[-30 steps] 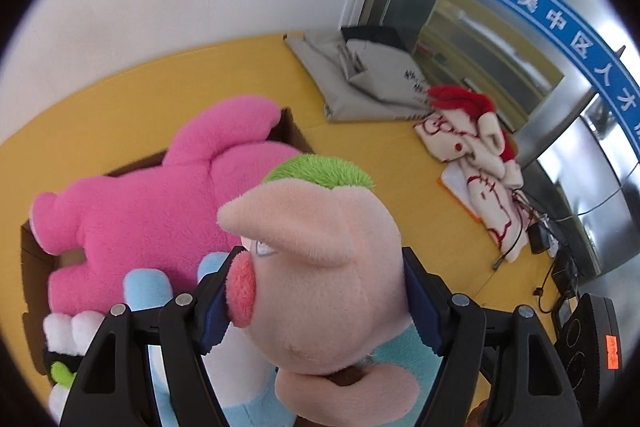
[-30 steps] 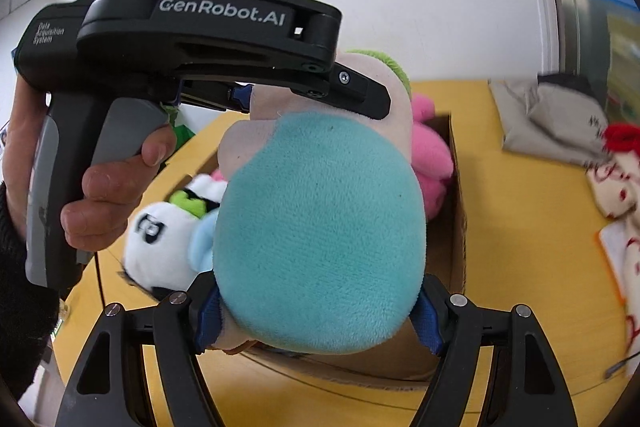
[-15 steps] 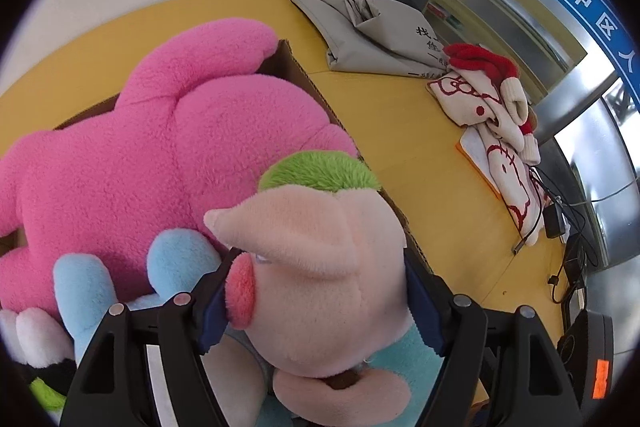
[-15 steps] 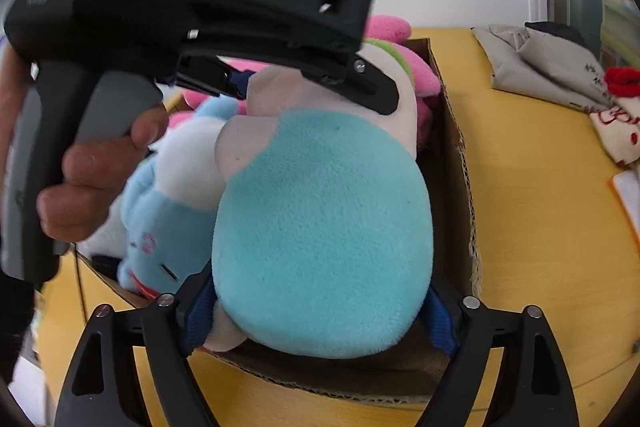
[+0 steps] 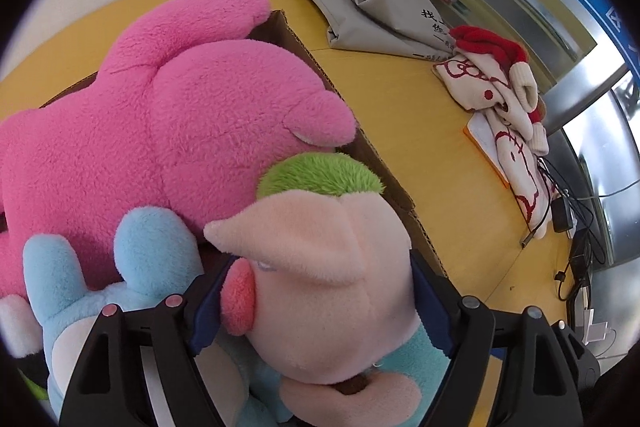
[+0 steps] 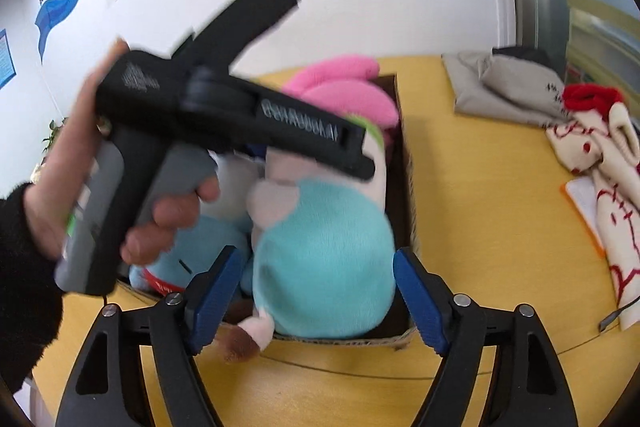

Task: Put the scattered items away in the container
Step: 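Lower the pig plush into the box and open the right gripper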

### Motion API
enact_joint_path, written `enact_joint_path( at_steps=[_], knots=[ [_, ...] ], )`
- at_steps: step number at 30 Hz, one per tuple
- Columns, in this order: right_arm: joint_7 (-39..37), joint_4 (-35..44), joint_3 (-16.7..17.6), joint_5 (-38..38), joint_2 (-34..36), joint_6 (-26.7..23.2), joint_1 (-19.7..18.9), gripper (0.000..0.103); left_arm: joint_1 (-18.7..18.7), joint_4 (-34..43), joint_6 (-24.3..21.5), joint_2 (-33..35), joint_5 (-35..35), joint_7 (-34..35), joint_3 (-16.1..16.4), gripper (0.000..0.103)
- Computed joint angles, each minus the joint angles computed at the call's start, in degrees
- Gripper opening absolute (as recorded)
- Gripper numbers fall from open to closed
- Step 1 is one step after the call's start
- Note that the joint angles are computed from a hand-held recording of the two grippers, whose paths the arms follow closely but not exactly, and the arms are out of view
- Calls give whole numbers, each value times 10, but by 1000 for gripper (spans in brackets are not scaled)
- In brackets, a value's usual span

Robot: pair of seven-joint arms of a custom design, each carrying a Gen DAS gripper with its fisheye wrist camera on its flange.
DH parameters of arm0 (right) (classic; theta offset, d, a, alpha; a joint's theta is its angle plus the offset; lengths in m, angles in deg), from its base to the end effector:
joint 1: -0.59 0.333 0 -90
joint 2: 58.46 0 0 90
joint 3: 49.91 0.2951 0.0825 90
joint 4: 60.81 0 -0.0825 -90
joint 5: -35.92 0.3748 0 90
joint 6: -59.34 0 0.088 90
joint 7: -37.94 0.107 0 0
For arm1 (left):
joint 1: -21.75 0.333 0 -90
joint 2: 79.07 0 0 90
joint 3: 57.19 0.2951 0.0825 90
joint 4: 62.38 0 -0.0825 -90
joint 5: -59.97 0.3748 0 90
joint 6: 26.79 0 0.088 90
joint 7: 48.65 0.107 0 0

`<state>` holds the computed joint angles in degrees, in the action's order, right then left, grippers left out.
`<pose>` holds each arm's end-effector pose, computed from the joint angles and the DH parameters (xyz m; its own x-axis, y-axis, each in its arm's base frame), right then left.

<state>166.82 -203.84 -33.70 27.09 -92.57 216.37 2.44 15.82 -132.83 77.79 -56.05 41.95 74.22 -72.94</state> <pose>0.4003 0.1541 0.5620 -0.1319 -0.9704 -0.2021 -0.6471 0.2387 -0.7241 0.6316 -0.2372 0.5585 -0.7727 -0.5866 0.2428 -0.6323 0.6771 -0.3764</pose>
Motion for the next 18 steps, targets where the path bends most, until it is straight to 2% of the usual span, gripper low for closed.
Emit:
enact_joint_path(
  at_steps=[1, 2, 6, 9, 11, 15, 17, 18],
  knots=[
    [-13, 6, -8, 2, 11, -6, 4, 69, -1, 1, 0, 0, 1, -1, 0, 81],
    [-24, 14, -16, 4, 25, -12, 7, 66, 0, 0, 0, 0, 2, -2, 0, 81],
    [-34, 12, -30, 23, 37, -17, 24, 62, 5, -29, 20, -23, -7, 15, 0, 81],
    [-38, 0, -36, 33, 29, -15, 29, 62, 23, -42, 41, -43, -56, 32, -2, 75],
    [-44, -6, -43, 43, 25, -13, 34, 62, 28, -35, 50, -45, -77, 30, 0, 75],
    [-48, -6, -42, 48, 25, -15, 28, 66, 1, -41, 71, -41, -3, 19, 12, 75],
    [-43, -5, -35, 46, 23, -22, 24, 72, 4, -41, 71, -33, -9, 12, 10, 77],
    [-42, -1, -32, 41, 25, -28, 21, 79, 6, -24, 55, -22, -14, 1, 9, 77]
  ],
)
